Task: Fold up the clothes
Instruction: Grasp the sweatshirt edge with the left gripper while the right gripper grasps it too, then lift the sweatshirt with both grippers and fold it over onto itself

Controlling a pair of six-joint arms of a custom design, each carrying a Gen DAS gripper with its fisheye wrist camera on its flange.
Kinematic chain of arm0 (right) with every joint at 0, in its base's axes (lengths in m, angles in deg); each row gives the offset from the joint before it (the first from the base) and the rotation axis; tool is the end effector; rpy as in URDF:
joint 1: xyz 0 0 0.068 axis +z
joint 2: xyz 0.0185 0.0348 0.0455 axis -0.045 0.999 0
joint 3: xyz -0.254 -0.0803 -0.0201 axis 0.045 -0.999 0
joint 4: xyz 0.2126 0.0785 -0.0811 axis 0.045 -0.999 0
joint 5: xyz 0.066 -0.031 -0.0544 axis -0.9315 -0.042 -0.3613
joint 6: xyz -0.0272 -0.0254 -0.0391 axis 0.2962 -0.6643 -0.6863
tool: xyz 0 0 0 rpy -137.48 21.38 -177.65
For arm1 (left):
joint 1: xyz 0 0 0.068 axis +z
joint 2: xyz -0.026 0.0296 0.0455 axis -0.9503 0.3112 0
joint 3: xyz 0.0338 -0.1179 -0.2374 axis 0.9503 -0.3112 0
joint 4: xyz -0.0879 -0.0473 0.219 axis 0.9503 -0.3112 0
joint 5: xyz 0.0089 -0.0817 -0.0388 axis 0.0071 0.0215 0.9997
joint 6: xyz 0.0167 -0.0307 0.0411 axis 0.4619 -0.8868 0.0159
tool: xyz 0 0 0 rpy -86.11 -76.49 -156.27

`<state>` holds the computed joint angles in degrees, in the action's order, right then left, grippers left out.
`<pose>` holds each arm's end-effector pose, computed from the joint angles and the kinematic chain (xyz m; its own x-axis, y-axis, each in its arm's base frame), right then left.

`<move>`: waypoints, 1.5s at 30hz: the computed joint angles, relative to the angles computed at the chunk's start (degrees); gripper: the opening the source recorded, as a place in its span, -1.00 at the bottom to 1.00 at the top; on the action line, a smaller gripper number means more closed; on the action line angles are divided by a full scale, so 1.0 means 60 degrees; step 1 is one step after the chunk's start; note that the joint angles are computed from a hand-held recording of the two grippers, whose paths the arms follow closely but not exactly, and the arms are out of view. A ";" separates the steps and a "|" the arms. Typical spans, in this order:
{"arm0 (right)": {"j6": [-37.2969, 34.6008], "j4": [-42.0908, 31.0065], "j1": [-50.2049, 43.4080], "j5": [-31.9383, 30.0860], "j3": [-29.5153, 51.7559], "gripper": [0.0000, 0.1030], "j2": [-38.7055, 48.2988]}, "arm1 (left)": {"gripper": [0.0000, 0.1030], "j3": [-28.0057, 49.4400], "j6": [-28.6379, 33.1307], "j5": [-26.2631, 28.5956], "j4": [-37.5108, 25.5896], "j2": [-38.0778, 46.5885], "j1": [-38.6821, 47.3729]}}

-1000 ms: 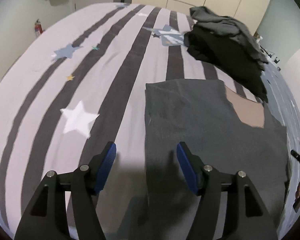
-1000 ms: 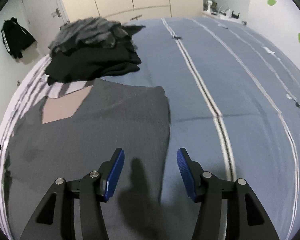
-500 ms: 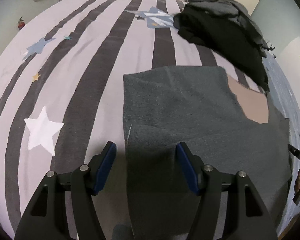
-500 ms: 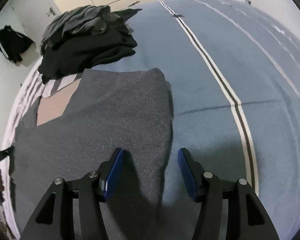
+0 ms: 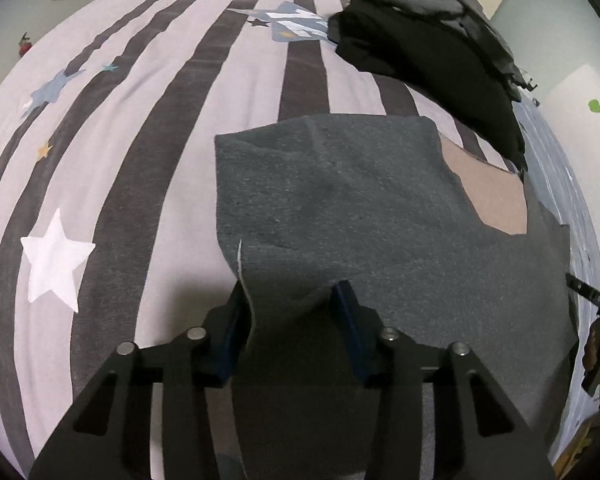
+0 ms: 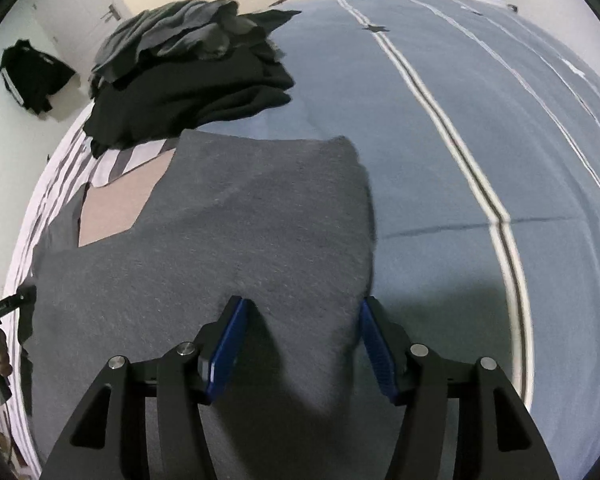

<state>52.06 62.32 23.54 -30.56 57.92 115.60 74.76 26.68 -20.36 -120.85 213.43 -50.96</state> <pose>0.1895 0.0847 0.0304 -0.7700 0.4849 -0.4148 0.4268 0.8746 0.2302 0.4270 0.1469 0.0342 -0.8653 0.3056 -0.3973 0.4108 0.8865 -0.2129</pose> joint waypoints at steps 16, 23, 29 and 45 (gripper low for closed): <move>-0.0118 -0.1121 0.0496 0.0380 0.0703 -0.72 -0.0298 | -0.82 -0.1737 -0.0013 0.0183 0.1206 -0.1134 -0.0063; 0.0742 -0.2192 0.1623 0.1463 -0.0042 -0.73 -0.2748 | -0.82 -0.2489 0.0984 0.1550 0.0335 -0.2661 0.1048; 0.3160 -0.5611 0.4802 0.3466 -0.0045 -0.73 -0.5656 | -0.82 -0.3538 0.2393 0.2740 -0.1272 -0.4441 0.2508; 1.3728 -0.9915 1.4084 0.3124 0.2568 -0.73 -0.1929 | -0.82 -0.4175 0.6361 0.1154 -0.3501 -0.3702 0.6292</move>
<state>134.44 2.83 108.05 -11.82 73.33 104.02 49.70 64.84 -13.43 -141.86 191.22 -13.21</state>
